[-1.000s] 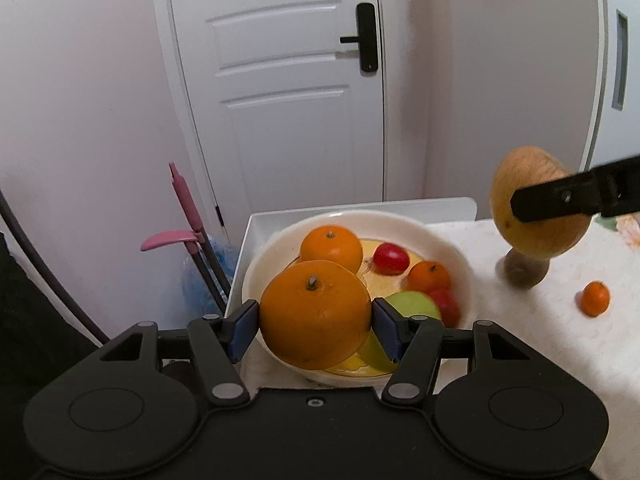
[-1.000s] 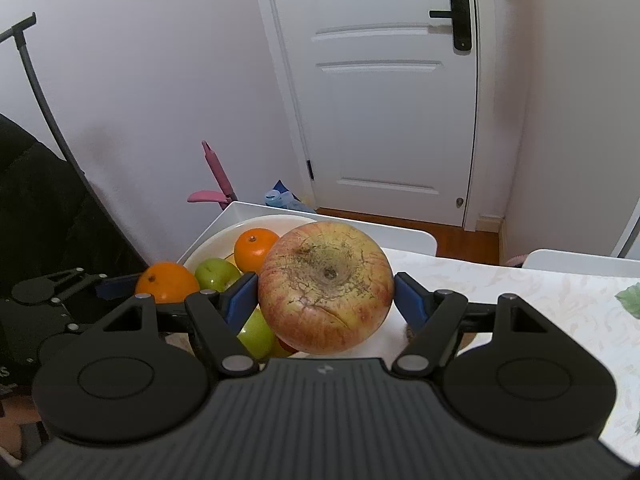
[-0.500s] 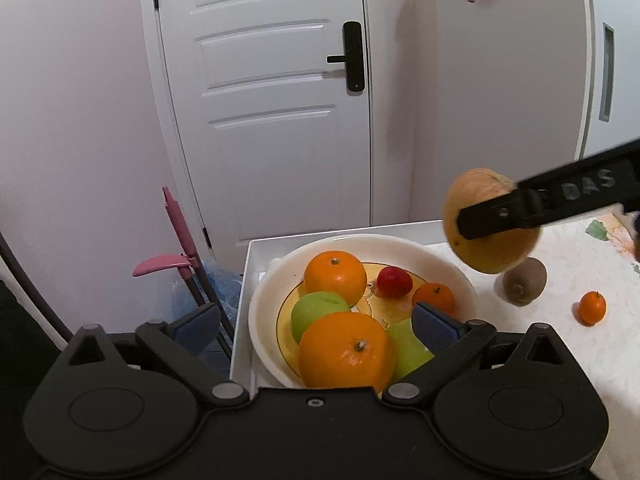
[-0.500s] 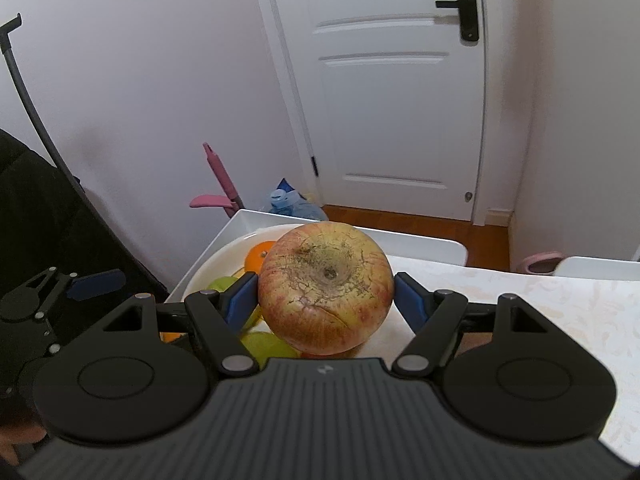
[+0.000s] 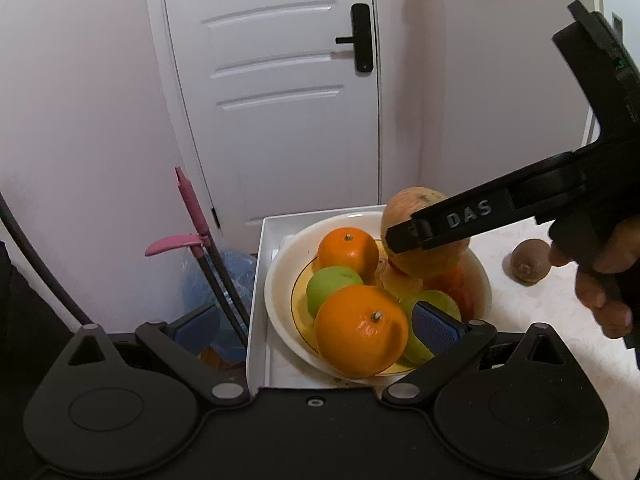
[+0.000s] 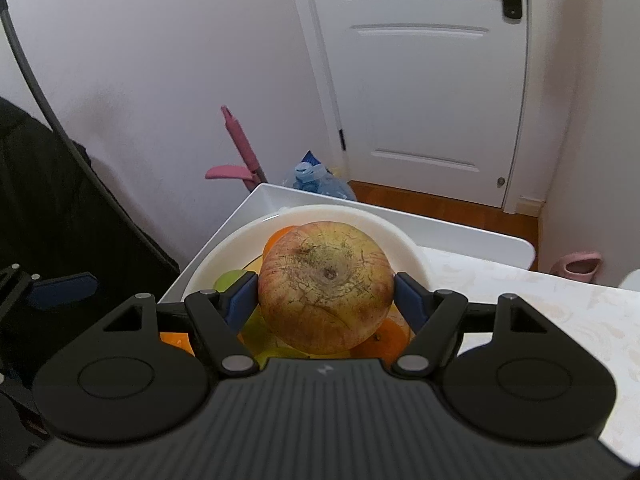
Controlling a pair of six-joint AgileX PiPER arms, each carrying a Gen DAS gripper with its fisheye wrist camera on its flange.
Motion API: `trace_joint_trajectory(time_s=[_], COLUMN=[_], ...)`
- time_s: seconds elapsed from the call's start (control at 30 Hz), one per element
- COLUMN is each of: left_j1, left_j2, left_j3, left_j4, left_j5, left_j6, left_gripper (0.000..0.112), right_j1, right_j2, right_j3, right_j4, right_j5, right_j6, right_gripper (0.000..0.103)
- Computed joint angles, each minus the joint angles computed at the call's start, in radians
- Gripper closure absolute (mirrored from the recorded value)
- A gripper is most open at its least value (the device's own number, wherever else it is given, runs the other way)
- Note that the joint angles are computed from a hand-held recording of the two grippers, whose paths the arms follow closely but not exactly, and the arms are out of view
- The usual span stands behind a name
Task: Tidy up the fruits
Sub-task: 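Carry the orange and large red apple into the duck bowl and open both tools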
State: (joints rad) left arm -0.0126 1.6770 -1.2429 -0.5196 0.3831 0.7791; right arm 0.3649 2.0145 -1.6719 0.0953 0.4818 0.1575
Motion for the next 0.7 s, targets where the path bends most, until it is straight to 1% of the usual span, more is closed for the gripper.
trace_joint_trajectory(time_s=[0.23,0.27,0.3,0.33,0.4,0.5,0.7], left_j1=[-0.010,-0.011,-0.012,-0.013,-0.015,-0.022,-0.030], left_j2=[0.007,0.005,0.003,0.002,-0.001,-0.004,-0.018], left_j3=[-0.007,-0.005,-0.004,-0.003,-0.003,-0.004,-0.006], left_j4=[0.054,0.060,0.069,0.075,0.094,0.127,0.162], left_j5=[0.008,0.008,0.009,0.008,0.012,0.015,0.025], left_j6=[-0.052,-0.059,-0.066,-0.069,-0.086,-0.124,-0.178], left_gripper=[0.009,0.009,0.009,0.009,0.009,0.009,0.009], right_j1=[0.000,-0.003,-0.006,-0.006,-0.001,-0.009,-0.010], right_j2=[0.032,0.026,0.010,-0.006,-0.037,-0.061,-0.129], right_j3=[-0.019,-0.007,0.021,0.042,0.082,0.098,0.164], right_j4=[0.065,0.087,0.115,0.116,0.054,0.047,-0.013], right_j5=[-0.003,-0.016,-0.051,-0.076,-0.120,-0.105,-0.115], right_j6=[-0.083,-0.100,-0.123,-0.121,-0.057,-0.046,0.016], right_gripper=[0.014,0.012,0.003,0.000,0.000,0.000,0.000])
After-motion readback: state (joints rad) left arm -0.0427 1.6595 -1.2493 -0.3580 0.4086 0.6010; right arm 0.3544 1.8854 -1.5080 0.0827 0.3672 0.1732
